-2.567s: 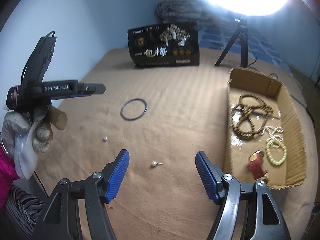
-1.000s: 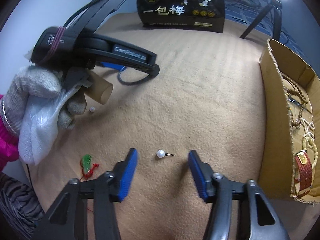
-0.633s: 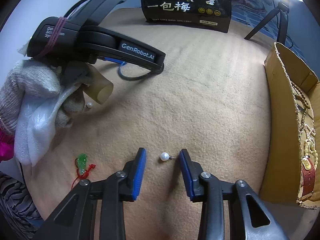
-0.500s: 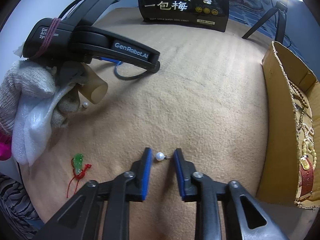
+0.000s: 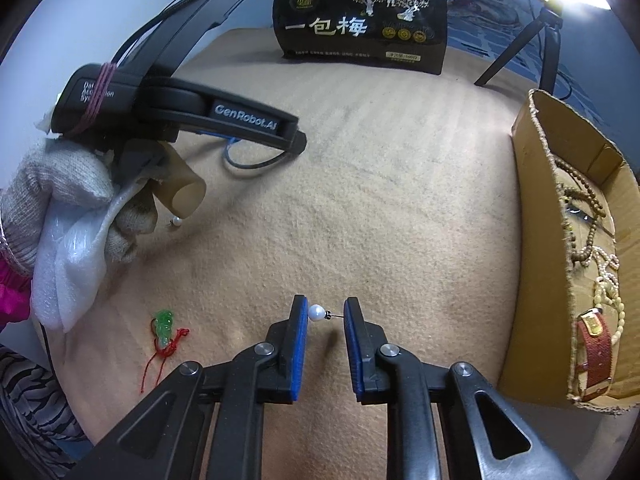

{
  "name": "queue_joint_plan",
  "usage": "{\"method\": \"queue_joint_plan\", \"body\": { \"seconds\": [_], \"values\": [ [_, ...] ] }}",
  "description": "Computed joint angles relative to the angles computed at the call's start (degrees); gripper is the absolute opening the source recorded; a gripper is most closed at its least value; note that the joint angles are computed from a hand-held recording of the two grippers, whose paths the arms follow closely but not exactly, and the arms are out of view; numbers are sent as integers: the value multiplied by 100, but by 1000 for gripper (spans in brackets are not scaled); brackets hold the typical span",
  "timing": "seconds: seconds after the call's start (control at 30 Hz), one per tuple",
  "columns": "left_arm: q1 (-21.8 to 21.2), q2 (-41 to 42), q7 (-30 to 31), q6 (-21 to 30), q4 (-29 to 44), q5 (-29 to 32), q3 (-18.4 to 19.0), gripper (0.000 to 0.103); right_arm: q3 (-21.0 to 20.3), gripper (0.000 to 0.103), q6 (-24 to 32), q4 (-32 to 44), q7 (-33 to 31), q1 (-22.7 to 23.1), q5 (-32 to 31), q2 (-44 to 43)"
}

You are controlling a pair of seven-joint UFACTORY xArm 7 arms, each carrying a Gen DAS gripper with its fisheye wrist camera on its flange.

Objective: Organize jewelry
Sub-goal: 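Close the left tool on the blue bangle while the right tool grasps a pearl stud earring, then carry the bangle with the left tool while the right tool carries the earring into the box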

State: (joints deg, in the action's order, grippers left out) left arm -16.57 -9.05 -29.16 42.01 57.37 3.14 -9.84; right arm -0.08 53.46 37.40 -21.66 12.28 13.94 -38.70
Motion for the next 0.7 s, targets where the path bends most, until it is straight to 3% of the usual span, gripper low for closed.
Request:
{"method": "queue_joint_plan", "body": {
  "seconds": [0.7],
  "values": [
    [-139, -655, -74, -64, 220, -15, -256, 74, -373, 17, 78, 546, -93, -277, 50, -402]
  ]
}}
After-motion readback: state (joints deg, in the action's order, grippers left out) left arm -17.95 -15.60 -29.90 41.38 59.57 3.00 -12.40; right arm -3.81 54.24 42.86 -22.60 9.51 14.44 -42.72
